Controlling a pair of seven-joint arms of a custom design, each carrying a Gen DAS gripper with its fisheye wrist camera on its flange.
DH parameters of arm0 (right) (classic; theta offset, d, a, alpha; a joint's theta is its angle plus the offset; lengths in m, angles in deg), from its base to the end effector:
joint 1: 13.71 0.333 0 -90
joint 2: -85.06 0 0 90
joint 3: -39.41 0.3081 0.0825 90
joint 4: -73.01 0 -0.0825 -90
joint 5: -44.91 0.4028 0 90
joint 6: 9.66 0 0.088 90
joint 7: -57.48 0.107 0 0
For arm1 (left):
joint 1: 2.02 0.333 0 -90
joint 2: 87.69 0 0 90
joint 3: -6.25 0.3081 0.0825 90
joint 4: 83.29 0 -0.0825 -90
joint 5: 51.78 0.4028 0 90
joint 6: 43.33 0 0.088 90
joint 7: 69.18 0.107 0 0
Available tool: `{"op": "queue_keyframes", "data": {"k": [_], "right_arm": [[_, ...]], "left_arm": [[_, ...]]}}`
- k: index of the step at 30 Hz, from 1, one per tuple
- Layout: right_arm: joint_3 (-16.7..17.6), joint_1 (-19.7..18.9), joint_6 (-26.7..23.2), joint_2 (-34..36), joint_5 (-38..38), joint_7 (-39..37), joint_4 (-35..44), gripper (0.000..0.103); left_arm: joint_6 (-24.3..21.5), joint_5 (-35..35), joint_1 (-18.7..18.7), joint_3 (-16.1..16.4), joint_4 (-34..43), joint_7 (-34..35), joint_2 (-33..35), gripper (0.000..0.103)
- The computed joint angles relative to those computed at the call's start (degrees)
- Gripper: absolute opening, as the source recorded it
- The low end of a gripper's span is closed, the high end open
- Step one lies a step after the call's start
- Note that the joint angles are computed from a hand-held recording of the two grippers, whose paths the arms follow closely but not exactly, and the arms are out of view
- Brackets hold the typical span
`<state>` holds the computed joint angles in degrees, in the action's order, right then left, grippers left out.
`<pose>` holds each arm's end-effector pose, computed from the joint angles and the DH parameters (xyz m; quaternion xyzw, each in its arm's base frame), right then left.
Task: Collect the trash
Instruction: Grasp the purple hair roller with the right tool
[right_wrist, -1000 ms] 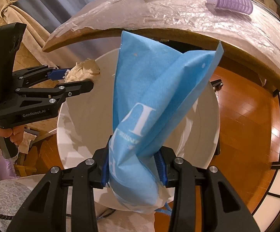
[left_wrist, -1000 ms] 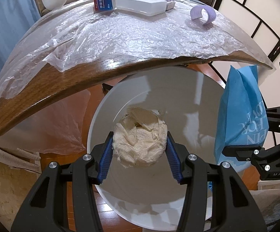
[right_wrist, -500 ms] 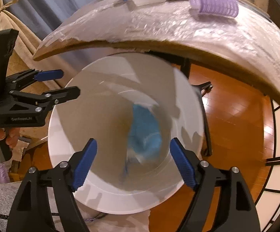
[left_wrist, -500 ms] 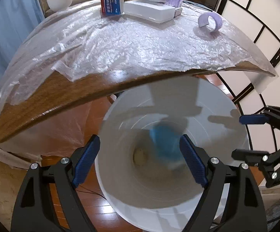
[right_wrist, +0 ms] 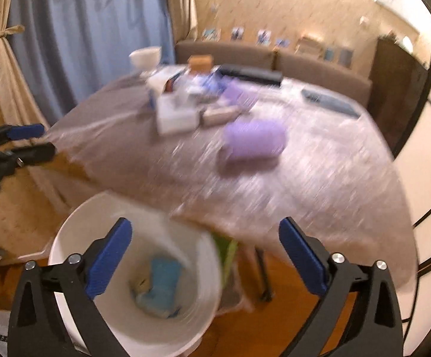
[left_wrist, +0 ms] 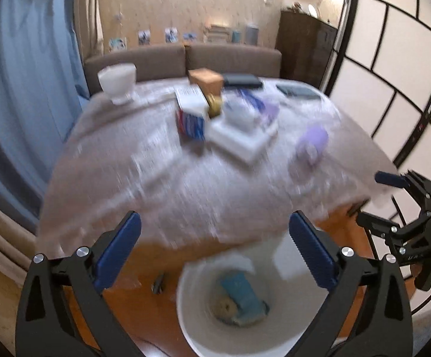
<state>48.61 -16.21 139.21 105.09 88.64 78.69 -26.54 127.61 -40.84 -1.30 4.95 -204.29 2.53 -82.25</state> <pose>0.6980 0.0568 0.4140 -0.8473 0.3799 -0.1538 0.3379 0.6212 -0.0193 0.4434 -0.6963 0.6089 -0.2784 0.2588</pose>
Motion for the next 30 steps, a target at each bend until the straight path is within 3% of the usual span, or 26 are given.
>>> {"op": "queue_keyframes", "data": {"k": [4,7,15,22,30], "right_arm": [[0.5,0.1,1.5,3.5,-0.7,1.6,4.9,0.098],[0.9,0.1,0.7,6.7,-2.5,4.6,9.6,0.098],[2.2,0.1,-2.6,15.9,-9.7,13.0,22.4,0.098],[2.6,1.4,-5.9,23.3,-16.6,18.9,33.1,0.098],[2.8,2.6,-12.4,31.9,-21.2,24.1,46.2,0.098]], "left_arm": [[0.1,1.7,-0.5,2.3,6.3,-2.8,4.3,0.101],[-1.1,-2.4,0.8,1.5,11.9,0.7,8.0,0.101],[-10.3,-2.8,-1.2,4.4,30.3,3.7,20.1,0.101],[-19.4,-5.5,-0.2,3.7,48.2,5.8,32.4,0.101],[-27.2,-8.6,1.7,1.7,62.5,7.4,42.1,0.100]]}}
